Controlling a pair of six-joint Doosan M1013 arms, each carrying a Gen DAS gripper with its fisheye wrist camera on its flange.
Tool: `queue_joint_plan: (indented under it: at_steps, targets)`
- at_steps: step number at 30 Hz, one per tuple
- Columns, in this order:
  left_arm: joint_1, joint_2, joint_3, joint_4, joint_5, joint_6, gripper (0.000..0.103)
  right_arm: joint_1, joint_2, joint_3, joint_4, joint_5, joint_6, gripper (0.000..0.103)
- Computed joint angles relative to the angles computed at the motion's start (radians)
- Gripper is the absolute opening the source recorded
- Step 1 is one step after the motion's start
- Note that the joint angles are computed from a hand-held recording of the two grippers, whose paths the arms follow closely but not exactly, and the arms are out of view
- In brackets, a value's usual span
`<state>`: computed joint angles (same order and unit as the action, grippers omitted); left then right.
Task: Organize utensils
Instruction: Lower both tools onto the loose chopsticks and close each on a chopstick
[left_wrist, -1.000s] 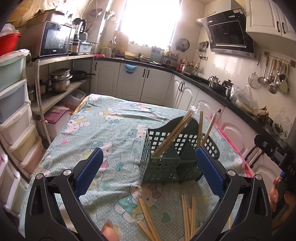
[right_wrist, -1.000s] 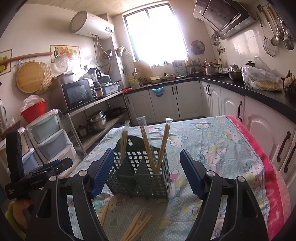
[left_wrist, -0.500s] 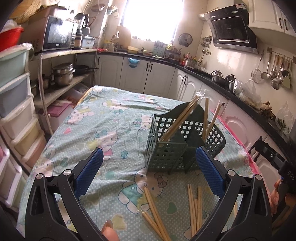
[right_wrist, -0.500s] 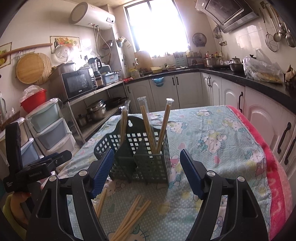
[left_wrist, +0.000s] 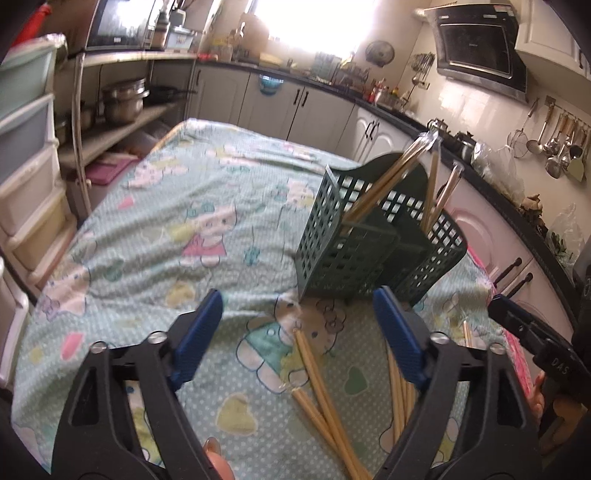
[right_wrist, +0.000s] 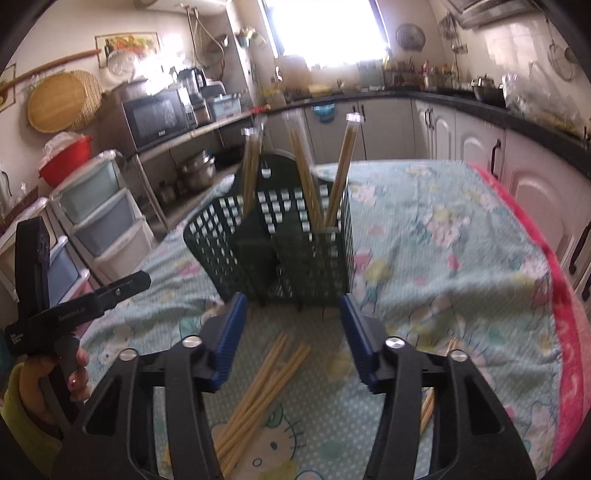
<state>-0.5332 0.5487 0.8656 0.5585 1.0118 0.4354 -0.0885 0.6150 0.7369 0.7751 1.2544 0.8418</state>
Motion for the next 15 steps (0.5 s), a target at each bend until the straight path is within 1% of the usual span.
queue_joint_plan:
  at_steps: [2, 5, 12, 15]
  targets:
    - [0.004, -0.001, 0.008, -0.028, -0.005, 0.004, 0.059, 0.003, 0.003, -0.001, -0.018, 0.018, 0.011, 0.042]
    - [0.008, 0.0, 0.012, -0.063, -0.004, 0.014, 0.051, 0.007, 0.004, 0.003, -0.031, 0.033, 0.018, 0.04]
    - [0.013, 0.01, 0.013, -0.132, -0.009, 0.046, 0.047, 0.014, 0.004, 0.017, -0.06, 0.059, 0.02, 0.039]
    - [0.019, 0.018, 0.011, -0.186, -0.019, 0.075, 0.042, 0.019, 0.009, 0.016, -0.083, 0.078, 0.033, 0.034]
